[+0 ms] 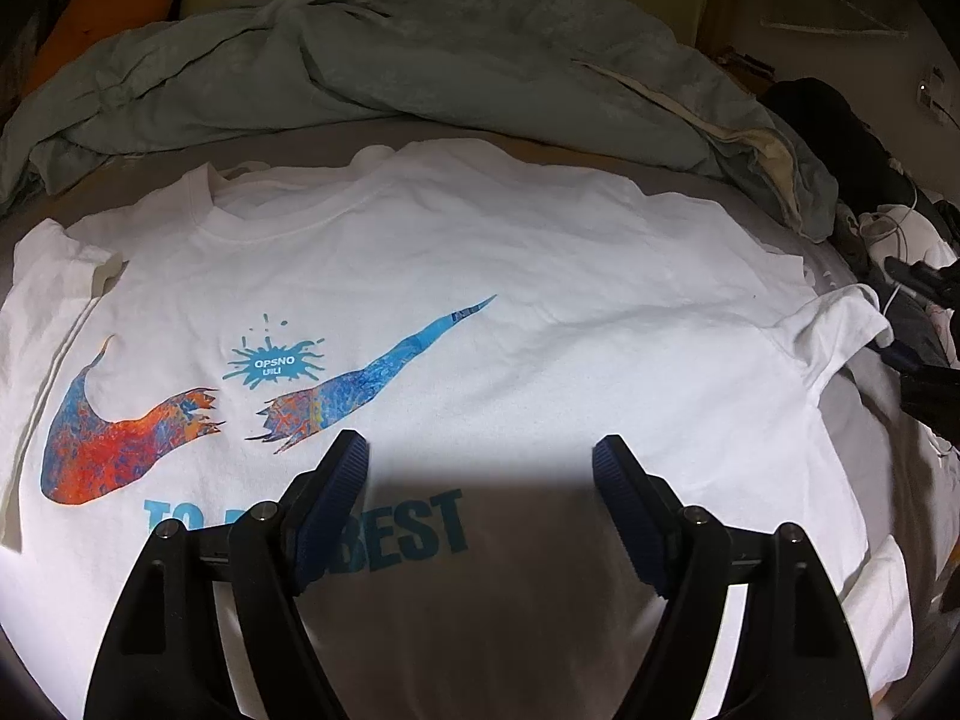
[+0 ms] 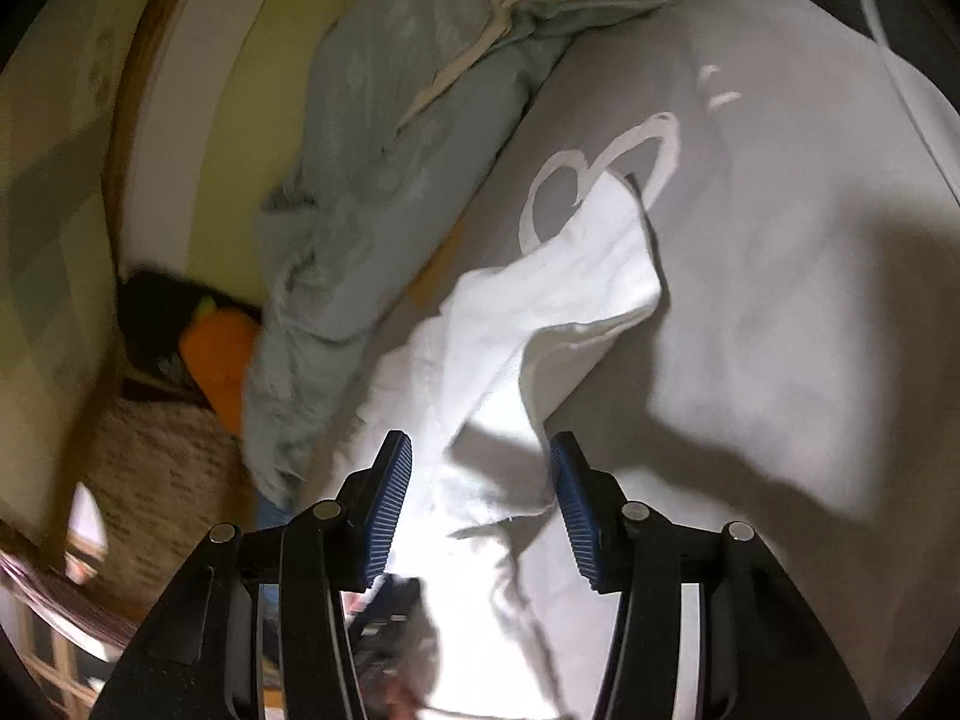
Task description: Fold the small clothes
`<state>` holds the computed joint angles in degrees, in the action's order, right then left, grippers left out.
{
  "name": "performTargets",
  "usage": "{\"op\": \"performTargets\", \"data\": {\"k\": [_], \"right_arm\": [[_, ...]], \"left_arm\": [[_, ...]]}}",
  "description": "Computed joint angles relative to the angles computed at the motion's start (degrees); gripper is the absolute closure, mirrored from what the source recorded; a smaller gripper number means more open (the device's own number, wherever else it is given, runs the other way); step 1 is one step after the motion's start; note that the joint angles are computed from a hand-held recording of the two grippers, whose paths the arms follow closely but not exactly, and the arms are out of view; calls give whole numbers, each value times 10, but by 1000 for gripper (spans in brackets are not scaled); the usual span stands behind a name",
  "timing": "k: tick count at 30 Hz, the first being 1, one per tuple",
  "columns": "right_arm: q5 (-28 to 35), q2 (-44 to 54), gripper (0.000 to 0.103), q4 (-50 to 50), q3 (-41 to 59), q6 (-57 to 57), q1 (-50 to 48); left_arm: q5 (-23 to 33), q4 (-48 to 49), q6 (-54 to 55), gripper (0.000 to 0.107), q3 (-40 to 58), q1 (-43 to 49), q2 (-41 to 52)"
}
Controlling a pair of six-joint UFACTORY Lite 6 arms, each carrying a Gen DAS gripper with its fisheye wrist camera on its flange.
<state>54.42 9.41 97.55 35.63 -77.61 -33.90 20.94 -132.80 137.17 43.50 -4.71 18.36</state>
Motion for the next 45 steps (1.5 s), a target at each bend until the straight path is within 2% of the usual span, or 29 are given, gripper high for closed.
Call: {"op": "performTargets", "data": {"k": [4,6,8,10,11,12,15,18,21,24,29,30,32,34,35,38,42,45], "right_arm": [[65,38,53,-22,20,27,-31],[72,49,53,-26,25,32,-34],[76,55,62,-27,28,37,-31],[92,68,86,-40,40,38,-25],[92,67,91,-39,41,38,-21],[80,57,92,-35,35,39,-17],[-15,-15,95,-9,1,36,3],[-170,-130,95,-64,-25,102,57],[-206,-198,95,-137,-60,176,83],[-181,-187,95,-137,-121,168,37],[-86,-27,94,-78,-95,76,-46],[-73,-19,90,-72,-94,71,-59],[-66,-19,75,-36,-101,40,-77],[-73,-37,44,7,-103,4,-90],[-63,-32,41,21,-94,-12,-97],[-86,-8,41,6,-32,-11,-77],[-214,7,48,20,15,-57,16],[-209,43,58,42,40,-82,22]], "left_arm": [[-1,0,-1,30,1,-1,1],[1,3,-4,30,1,0,1],[1,2,-4,30,1,-1,1],[0,-2,-1,30,1,-2,0],[0,-2,-1,30,1,-2,0],[-1,-4,2,30,0,-2,0],[0,-4,2,30,-1,-2,-1],[-1,-4,2,30,0,-2,-1],[-4,-7,4,29,0,-4,-1],[-5,3,-3,29,2,-3,0],[-7,4,-1,28,1,-2,-1],[-7,2,0,28,1,-3,-1],[-7,1,2,28,2,-2,-1],[-8,1,3,28,2,-3,0],[-8,1,3,28,2,-3,0],[-8,0,3,28,2,-3,-1],[-9,0,3,28,2,-4,-1],[-15,37,-25,22,13,-6,7]]}}
